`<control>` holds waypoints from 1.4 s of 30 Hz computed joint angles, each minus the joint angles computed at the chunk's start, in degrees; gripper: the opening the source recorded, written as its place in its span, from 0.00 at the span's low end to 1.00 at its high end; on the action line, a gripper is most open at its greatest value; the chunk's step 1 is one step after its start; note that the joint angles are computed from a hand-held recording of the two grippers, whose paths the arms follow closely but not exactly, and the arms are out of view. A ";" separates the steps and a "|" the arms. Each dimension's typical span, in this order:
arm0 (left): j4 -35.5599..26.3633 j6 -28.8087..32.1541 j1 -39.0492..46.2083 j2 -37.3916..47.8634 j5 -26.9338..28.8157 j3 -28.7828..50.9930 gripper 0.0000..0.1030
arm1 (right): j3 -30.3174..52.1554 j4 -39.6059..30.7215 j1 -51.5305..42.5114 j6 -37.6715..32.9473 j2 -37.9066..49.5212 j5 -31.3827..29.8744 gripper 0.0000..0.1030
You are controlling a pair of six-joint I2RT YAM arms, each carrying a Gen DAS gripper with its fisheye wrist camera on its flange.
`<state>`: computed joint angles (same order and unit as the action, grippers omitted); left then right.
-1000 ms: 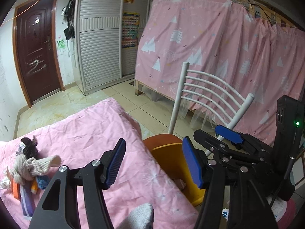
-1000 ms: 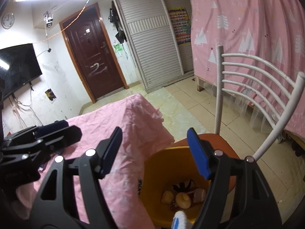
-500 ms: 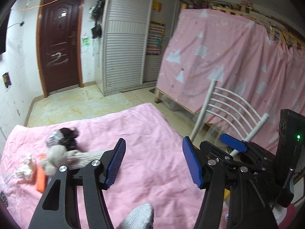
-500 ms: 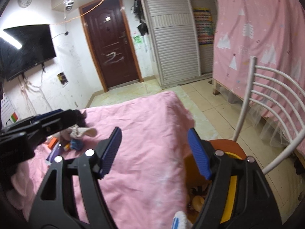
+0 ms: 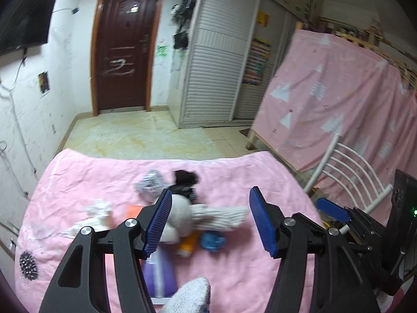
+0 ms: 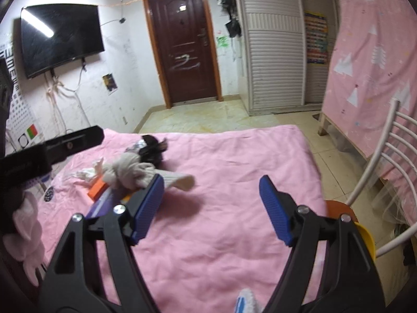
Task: Collect trash
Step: 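Grasp the white crumpled tissue with the left gripper while the right gripper grasps the beige knotted knit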
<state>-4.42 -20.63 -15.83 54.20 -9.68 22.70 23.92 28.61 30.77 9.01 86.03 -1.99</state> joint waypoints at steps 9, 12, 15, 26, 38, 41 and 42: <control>-0.93 6.26 15.59 0.46 9.70 -0.51 0.52 | 7.52 -1.40 7.31 1.07 8.32 2.75 0.71; -0.36 8.60 20.65 3.20 12.14 -0.10 0.55 | 9.77 -2.00 9.01 1.22 10.77 3.14 0.73; 0.48 10.03 24.82 7.29 13.31 0.80 0.57 | 12.07 -2.80 10.43 1.17 12.89 3.20 0.75; 7.33 14.59 33.14 22.82 14.43 2.08 0.58 | 19.06 -5.54 14.70 0.02 18.76 3.24 0.81; 12.41 16.82 32.61 31.43 13.14 2.79 0.38 | 27.11 -10.09 17.12 -1.65 24.35 3.84 0.84; 12.80 17.19 32.81 31.66 13.86 2.61 0.27 | 28.83 -11.07 16.82 -1.62 25.76 2.92 0.84; 12.96 17.25 32.59 31.43 13.70 2.42 0.26 | 29.40 -11.42 16.73 -1.56 26.17 2.69 0.84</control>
